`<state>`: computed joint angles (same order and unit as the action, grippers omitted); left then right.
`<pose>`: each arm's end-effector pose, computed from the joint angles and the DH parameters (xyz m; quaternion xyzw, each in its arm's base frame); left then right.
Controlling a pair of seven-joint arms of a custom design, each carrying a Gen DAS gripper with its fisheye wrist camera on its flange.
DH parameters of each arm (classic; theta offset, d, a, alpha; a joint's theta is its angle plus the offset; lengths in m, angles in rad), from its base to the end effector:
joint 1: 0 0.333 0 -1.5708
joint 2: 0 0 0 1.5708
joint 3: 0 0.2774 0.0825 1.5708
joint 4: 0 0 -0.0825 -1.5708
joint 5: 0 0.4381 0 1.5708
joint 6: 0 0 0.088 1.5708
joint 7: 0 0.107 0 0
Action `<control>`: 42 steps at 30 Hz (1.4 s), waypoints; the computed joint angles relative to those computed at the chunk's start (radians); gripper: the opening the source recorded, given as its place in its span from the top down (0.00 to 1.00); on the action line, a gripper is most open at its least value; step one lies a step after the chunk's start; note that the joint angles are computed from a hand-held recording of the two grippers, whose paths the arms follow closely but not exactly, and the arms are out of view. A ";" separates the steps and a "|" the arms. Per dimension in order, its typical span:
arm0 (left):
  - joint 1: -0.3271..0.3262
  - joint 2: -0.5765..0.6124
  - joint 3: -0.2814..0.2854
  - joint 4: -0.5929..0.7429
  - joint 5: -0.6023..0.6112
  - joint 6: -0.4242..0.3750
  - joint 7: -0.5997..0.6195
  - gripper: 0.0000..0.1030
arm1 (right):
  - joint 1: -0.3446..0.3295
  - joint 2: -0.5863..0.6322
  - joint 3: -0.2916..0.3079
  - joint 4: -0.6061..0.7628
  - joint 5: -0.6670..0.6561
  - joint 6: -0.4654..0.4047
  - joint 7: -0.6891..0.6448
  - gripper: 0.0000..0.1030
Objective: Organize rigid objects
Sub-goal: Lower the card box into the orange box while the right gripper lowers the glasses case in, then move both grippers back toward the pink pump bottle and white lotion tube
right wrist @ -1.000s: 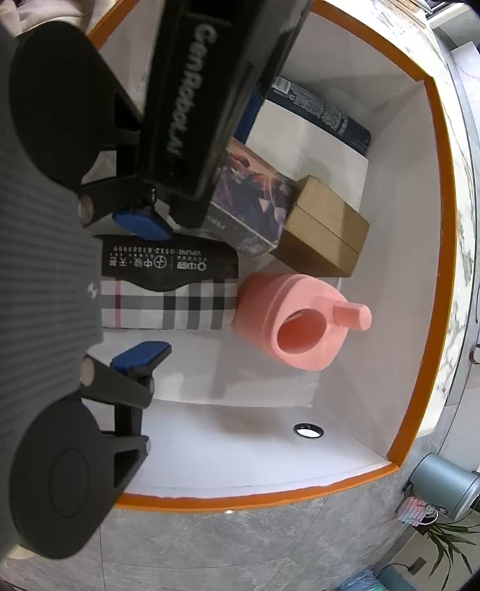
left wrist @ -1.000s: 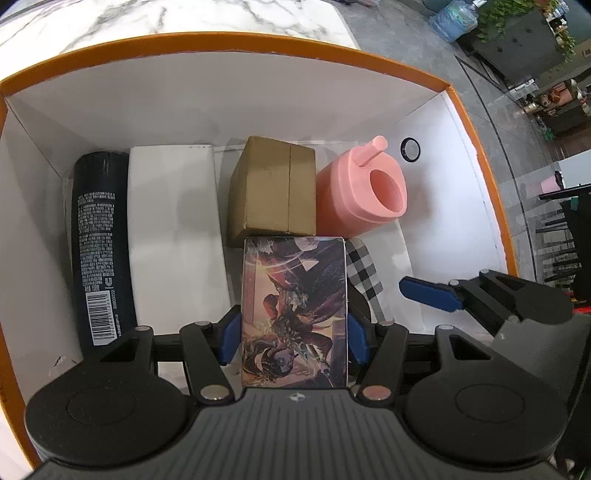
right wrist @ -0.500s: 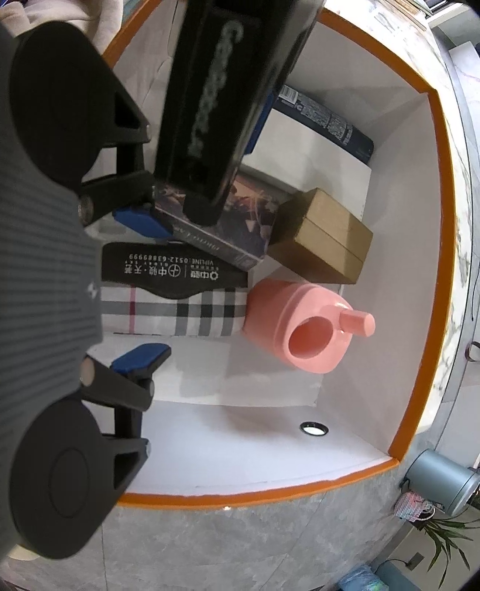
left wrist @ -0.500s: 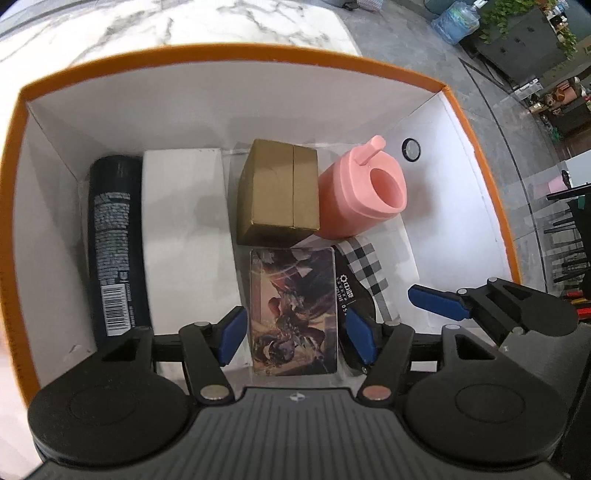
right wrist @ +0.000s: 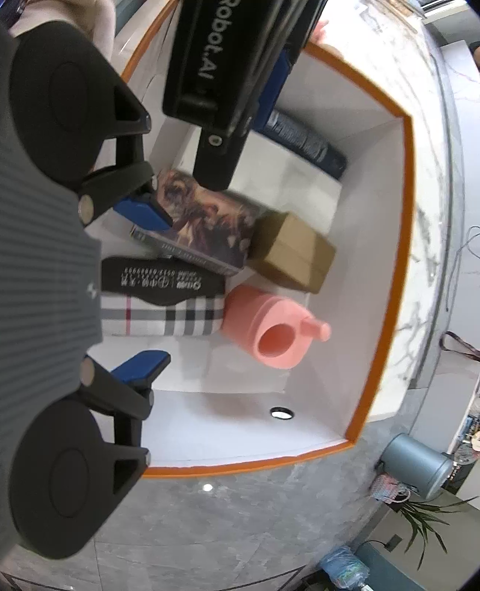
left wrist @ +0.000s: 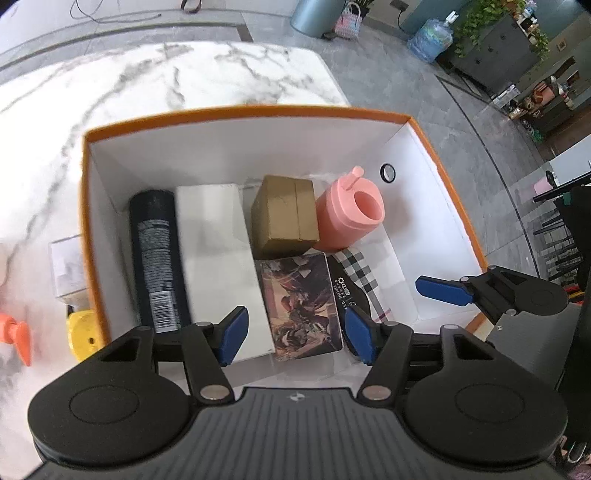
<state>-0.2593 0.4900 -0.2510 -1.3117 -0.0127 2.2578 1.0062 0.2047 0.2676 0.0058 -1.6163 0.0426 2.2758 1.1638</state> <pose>0.6924 -0.3441 0.4709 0.7252 -0.6453 0.2402 0.0004 0.7013 0.1506 0.4570 -0.8664 0.4594 -0.1382 0.1384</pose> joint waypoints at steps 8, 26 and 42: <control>0.025 -0.137 0.004 -0.186 0.005 0.117 0.010 0.31 | 0.005 -0.069 0.019 -0.065 0.060 0.069 0.001 0.30; 0.107 -0.508 0.077 -0.641 0.093 0.307 -0.038 0.33 | 0.073 -0.098 0.093 -0.085 0.303 0.157 -0.180 0.36; 0.180 -0.608 0.119 -0.826 0.139 0.314 -0.081 0.33 | 0.210 0.040 0.068 0.023 0.005 0.239 -0.018 0.41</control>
